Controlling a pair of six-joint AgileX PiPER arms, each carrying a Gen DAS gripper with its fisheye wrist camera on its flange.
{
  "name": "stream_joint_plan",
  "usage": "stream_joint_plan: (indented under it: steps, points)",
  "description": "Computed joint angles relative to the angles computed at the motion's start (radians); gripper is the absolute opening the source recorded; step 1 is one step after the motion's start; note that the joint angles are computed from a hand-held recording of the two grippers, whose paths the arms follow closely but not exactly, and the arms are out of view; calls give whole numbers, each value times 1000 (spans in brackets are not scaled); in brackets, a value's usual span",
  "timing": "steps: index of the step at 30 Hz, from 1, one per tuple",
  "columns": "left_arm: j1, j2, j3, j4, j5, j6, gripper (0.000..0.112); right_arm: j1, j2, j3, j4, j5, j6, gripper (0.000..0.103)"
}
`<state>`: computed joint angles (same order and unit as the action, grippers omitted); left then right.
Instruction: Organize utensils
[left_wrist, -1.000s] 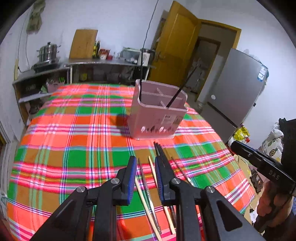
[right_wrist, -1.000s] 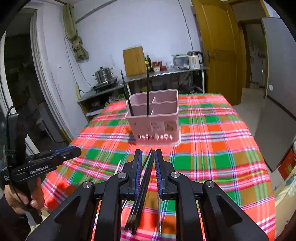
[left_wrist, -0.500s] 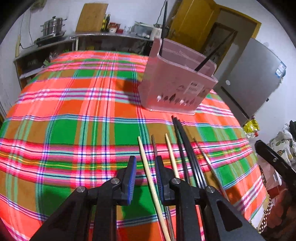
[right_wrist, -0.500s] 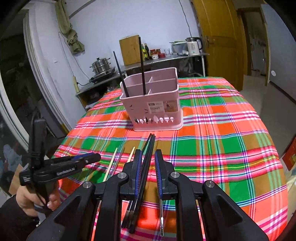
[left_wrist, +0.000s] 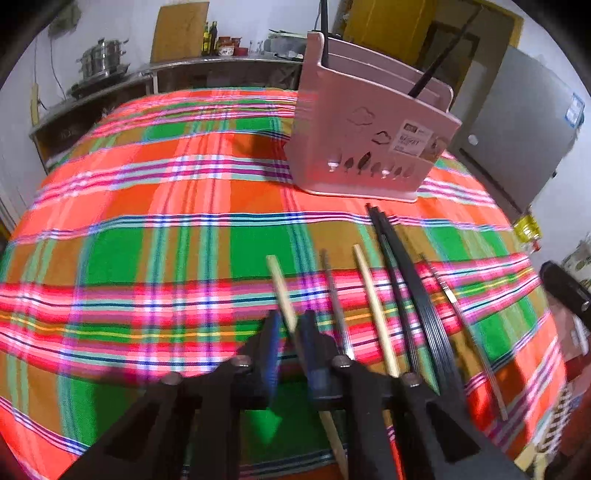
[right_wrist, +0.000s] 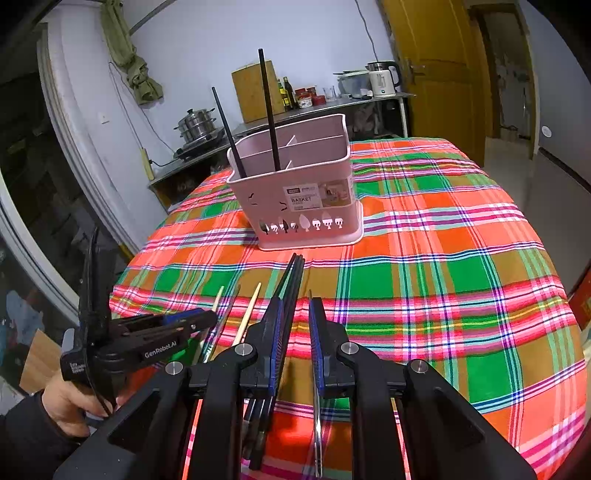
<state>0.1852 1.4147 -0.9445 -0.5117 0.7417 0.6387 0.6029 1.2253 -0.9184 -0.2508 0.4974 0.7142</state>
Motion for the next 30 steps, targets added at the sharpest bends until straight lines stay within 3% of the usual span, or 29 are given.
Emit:
stream_joint_plan:
  steps: [15,30]
  points:
    - [212,72,-89,-53,95,124,4,57,147,-95,66,-19,-67,15]
    - [158,198,-248,13,159,111,5,34,471,-375,226,78,-247,15]
